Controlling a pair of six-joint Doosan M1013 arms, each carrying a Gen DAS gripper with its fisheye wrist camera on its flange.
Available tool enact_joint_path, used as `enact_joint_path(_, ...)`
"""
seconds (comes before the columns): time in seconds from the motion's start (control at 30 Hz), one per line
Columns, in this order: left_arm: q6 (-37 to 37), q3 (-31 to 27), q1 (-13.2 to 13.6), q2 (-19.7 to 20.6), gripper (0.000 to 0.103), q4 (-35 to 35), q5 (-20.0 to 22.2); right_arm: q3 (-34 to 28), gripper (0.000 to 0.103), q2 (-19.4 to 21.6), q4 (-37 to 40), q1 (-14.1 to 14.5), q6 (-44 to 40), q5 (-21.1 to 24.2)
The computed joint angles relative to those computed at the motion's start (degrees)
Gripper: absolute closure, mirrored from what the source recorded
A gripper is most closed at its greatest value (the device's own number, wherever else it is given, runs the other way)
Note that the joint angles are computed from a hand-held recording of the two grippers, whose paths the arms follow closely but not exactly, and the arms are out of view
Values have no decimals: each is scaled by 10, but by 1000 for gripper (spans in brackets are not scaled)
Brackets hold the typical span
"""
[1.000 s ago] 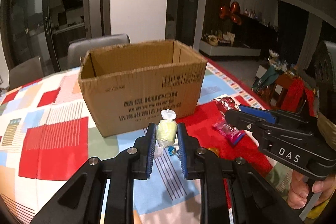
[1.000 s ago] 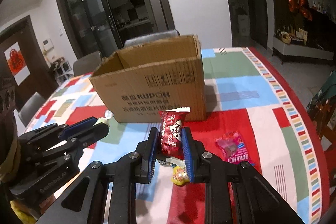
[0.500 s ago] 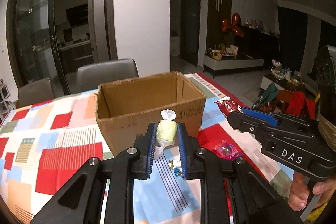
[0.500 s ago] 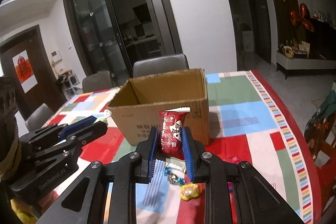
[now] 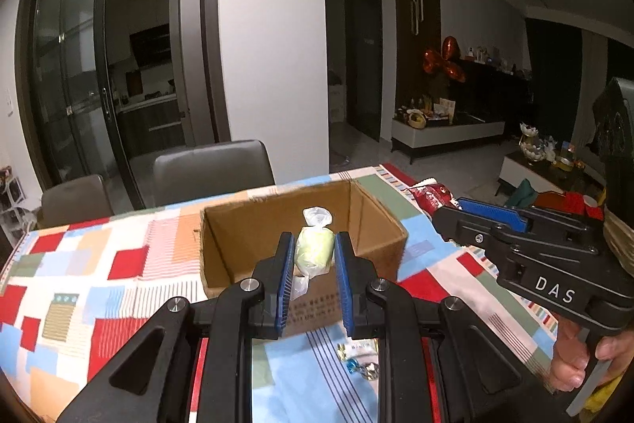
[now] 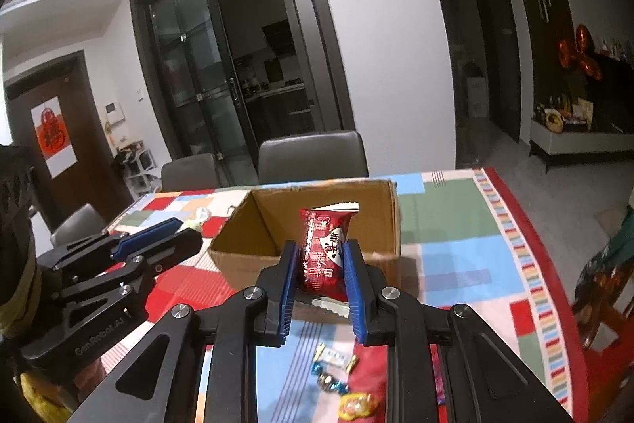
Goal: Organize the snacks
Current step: 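Carry the green candy with the left tool while the right tool carries the red packet over the box, then open the left tool while the right tool opens, dropping both into the box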
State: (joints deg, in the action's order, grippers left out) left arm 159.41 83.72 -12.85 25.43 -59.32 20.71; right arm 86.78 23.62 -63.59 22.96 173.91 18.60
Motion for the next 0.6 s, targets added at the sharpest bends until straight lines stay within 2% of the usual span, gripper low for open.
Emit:
enact_joint_path(0.2,-45,-31,-1,19,82,43,0,-28,79,14,49,-6,-82,1)
enact_joint_path(0.6,-205,-119,0,75,82,184,34,-96,79,56,190,-20,-253,11)
